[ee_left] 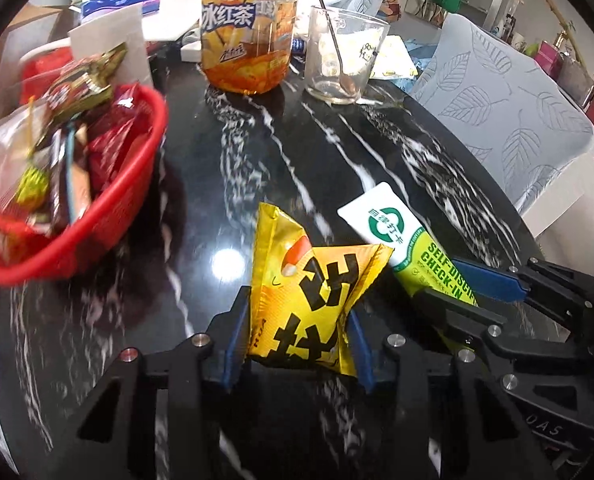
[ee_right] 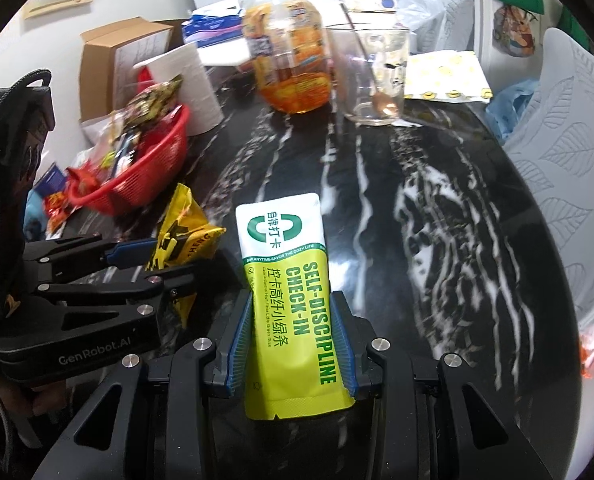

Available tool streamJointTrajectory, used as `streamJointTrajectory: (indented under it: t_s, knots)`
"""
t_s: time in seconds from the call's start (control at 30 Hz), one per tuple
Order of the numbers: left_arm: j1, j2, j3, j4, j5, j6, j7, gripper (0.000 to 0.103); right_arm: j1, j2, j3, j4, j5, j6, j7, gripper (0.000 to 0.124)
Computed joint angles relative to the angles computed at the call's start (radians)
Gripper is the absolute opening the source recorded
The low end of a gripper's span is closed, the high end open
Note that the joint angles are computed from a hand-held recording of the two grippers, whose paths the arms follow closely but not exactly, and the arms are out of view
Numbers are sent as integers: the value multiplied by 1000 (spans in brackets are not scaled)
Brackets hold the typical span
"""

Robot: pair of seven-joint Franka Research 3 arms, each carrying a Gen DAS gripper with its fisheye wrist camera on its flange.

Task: Organize snacks
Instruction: 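Grasp the yellow peanut packet with the left tool and lift it, then carry the peanut packet in left tool while right tool carries bar over basket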

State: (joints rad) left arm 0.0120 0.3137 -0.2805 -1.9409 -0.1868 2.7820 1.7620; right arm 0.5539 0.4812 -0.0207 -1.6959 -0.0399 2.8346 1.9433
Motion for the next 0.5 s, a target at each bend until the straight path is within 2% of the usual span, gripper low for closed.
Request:
streamJointTrajectory:
  t_s: [0.3, 0.5]
  knots:
    - [-5, -119, 35, -156, 0, 34, -19, 43, 45, -38, 5, -59, -30, -2, 17, 37]
    - [-8, -155, 52, -206, -14, 54, -6, 43, 94, -43, -23, -66, -103, -24, 80, 38]
